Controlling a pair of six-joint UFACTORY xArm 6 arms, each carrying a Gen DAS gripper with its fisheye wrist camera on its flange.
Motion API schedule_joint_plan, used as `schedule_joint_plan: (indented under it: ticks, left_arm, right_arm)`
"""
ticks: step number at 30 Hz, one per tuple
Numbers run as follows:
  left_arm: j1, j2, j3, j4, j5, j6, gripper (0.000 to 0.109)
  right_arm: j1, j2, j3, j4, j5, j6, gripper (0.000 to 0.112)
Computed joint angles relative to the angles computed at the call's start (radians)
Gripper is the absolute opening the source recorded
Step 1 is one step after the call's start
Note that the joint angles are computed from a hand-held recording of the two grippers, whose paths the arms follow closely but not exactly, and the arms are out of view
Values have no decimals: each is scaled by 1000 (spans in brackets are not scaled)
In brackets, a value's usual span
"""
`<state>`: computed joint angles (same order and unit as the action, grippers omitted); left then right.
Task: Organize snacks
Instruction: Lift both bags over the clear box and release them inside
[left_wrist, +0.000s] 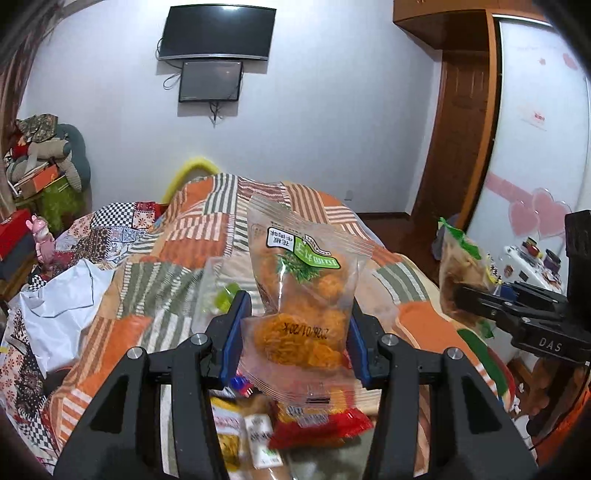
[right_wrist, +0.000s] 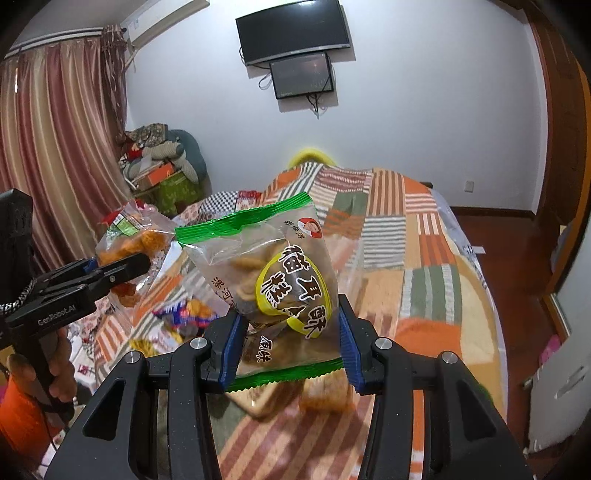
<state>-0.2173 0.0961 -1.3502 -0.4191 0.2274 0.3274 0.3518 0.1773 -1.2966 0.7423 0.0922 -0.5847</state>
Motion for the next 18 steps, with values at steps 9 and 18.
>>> schedule_joint_plan:
  ticks: [9,18]
  left_arm:
    - [18,142,-192,25,46,-10,48]
    - [25,303,-388,79,142,-63,48]
  right_arm:
    - [-14,105,-148,-21,8,38,42]
    - [-31,207,-261,-97,57,141,42]
